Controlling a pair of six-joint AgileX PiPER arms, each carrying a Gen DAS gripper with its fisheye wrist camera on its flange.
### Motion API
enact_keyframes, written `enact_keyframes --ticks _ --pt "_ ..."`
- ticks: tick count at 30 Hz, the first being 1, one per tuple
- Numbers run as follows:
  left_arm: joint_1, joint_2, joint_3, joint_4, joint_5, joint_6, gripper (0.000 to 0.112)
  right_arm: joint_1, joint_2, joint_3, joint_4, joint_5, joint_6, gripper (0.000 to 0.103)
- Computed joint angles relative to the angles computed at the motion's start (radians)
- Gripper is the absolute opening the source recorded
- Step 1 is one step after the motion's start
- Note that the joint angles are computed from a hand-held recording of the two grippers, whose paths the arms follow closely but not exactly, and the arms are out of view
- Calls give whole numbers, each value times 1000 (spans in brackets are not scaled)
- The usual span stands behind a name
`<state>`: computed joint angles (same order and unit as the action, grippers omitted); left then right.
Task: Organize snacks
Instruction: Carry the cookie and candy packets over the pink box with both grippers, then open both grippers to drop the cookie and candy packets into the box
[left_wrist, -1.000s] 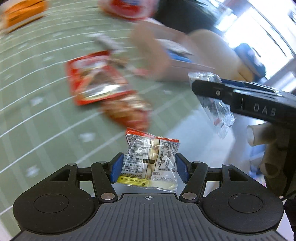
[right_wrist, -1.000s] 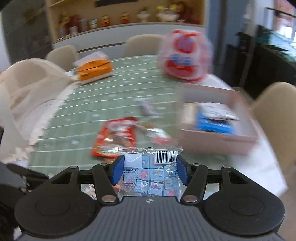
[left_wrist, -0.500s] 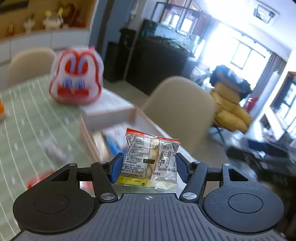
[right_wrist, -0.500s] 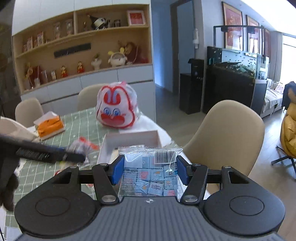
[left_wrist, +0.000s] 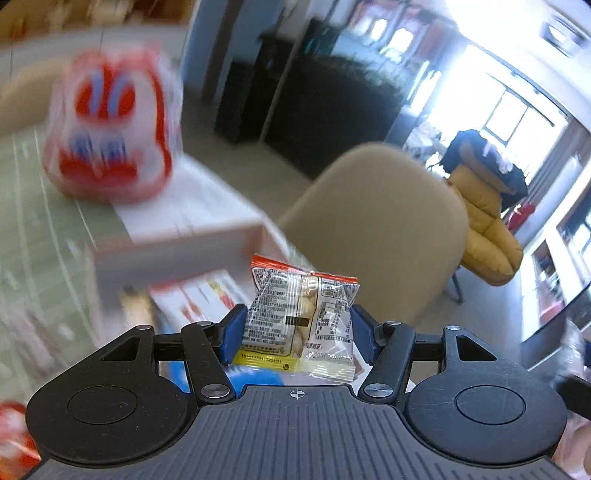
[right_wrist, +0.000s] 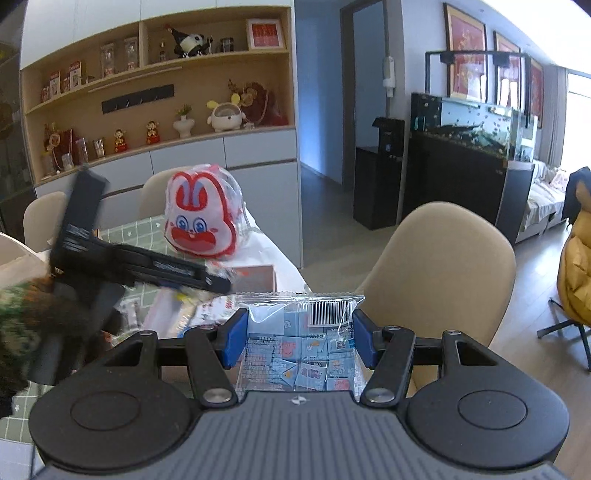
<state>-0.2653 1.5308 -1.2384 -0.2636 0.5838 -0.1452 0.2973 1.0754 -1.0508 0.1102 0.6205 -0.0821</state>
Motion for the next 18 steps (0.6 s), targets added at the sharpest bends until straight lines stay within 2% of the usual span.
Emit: enact_keyframes --ticks 1,3,6,8,12,15,18 --pt "7 39 -3 -33 -4 19 66 -37 20 -1 64 -2 -71 59" --pt "-7 105 -11 21 -19 -6 66 -71 60 -8 126 -8 -141 59" --pt "-69 141 21 308 -86 -184 67 -106 139 -32 195 -20 -227 59" --pt "-89 143 34 401 -103 -224 67 -119 192 -65 248 -14 -276 59" --pt "-58 43 119 268 -178 -154 67 -140 351 -212 412 48 -387 59" --pt "-68 -60 187 294 -184 -211 66 -128 515 -393 488 116 -402 59" --pt "-77 -106 214 349 -190 -308 66 -83 736 -656 495 227 -312 59"
